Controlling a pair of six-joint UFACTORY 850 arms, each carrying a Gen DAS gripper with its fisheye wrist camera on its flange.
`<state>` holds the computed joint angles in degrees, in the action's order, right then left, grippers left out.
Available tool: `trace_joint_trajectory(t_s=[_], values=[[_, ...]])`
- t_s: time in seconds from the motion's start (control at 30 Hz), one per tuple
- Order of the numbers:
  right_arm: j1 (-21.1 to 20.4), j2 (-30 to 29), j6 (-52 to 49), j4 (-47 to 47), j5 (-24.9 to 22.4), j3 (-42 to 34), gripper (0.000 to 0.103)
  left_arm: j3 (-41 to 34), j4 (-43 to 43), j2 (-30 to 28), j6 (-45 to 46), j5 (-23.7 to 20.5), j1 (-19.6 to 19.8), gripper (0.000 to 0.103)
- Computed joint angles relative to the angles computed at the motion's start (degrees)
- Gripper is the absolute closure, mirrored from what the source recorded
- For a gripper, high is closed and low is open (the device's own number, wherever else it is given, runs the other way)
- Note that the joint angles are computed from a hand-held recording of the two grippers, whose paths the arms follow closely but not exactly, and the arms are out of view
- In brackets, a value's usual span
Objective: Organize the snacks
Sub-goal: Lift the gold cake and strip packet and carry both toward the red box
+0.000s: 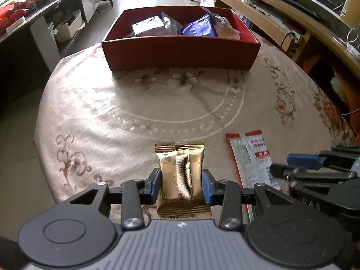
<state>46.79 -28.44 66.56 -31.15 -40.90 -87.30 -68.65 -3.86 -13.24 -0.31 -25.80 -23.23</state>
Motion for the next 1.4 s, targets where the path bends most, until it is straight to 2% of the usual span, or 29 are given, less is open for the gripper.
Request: trace_joint_trajectory(t_s=[0.1, 0.13, 0.23, 0.37, 0.47, 0.53, 0.6, 0.73, 0.97, 1.0, 1.03, 1.07, 1.1, 1.13, 1.17, 1.23, 1.3, 1.33, 1.4], values=[[-0.56, -0.59, -1.23, 1.73, 0.0, -0.32, 0.055, -0.65, -4.53, -0.73, 3.15, -0.79, 1.13, 0.063], [-0.61, -0.84, -0.71, 1.54, 0.14, -0.57, 0.043, -0.79, -5.26, -0.97, 3.5, -0.95, 1.34, 0.063], [-1.42, -2.09, -2.8, 6.47, 1.39, -2.17, 0.024, -0.93, -8.43, -1.41, 6.16, -1.89, 1.91, 0.063], [-0.6, -5.11, -5.98, 8.78, -1.96, -5.66, 0.022, -0.93, -11.08, -1.92, 8.34, -2.91, 2.82, 0.063], [0.03, -7.19, -7.72, 8.59, -5.02, -7.53, 0.026, -0.96, -12.77, -1.92, 9.99, -3.6, 3.12, 0.063], [0.29, -6.85, -7.66, 7.89, -4.1, -7.25, 0.041, -0.58, -13.48, -1.44, 11.04, -3.24, 3.15, 0.063], [0.42, -6.56, -6.93, 7.42, -4.24, -7.16, 0.046, -0.08, -13.38, -0.8, 11.5, -2.47, 3.12, 0.063], [0.77, -5.31, -5.47, 6.75, -3.88, -5.89, 0.049, 0.16, -14.36, -0.3, 12.2, -2.03, 3.42, 0.063], [1.33, -1.33, 3.82, 1.1, -1.9, -1.81, 0.054, -0.07, -16.53, 0.15, 13.75, -1.81, 3.62, 0.063], [1.3, -0.66, 5.12, 0.52, -1.27, -1.07, 0.077, -0.13, -16.61, 0.14, 13.78, -1.78, 3.6, 0.063], [0.95, 0.14, 5.43, 1.4, 0.09, -0.08, 0.094, -0.2, -16.57, 0.08, 13.7, -1.84, 3.58, 0.063], [0.51, 0.78, 5.72, 2.71, 1.79, 0.91, 0.094, -0.28, -16.45, 0.0, 13.55, -1.93, 3.58, 0.063], [0.26, 0.58, 4.63, 3.97, 1.53, 0.84, 0.089, -0.28, -16.42, -0.05, 13.46, -1.98, 3.61, 0.063], [0.22, -0.06, 4.16, 4.18, 0.47, 0.32, 0.072, -0.31, -16.42, -0.1, 13.29, -2.03, 3.63, 0.063], [0.24, -0.55, 5.02, 3.41, -0.33, -0.01, 0.065, -0.36, -16.55, -0.16, 13.2, -2.12, 3.65, 0.063], [-0.25, -0.79, 6.41, 4.18, 0.43, -0.25, 0.042, -0.4, -17.31, -0.19, 13.71, -2.3, 3.81, 0.063], [-0.48, -0.69, 7.76, 5.32, 3.19, -0.24, 0.028, -0.26, -17.52, -0.08, 13.66, -1.9, 4.0, 0.063], [-0.36, -1.27, 7.76, 5.36, 3.77, -1.02, 0.026, -0.27, -18.04, -0.12, 14.07, -1.89, 4.29, 0.063], [0.09, -4.23, 6.1, 6.24, 0.86, -5.02, 0.022, -0.14, -19.54, -0.09, 14.89, -2.07, 5.22, 0.063]])
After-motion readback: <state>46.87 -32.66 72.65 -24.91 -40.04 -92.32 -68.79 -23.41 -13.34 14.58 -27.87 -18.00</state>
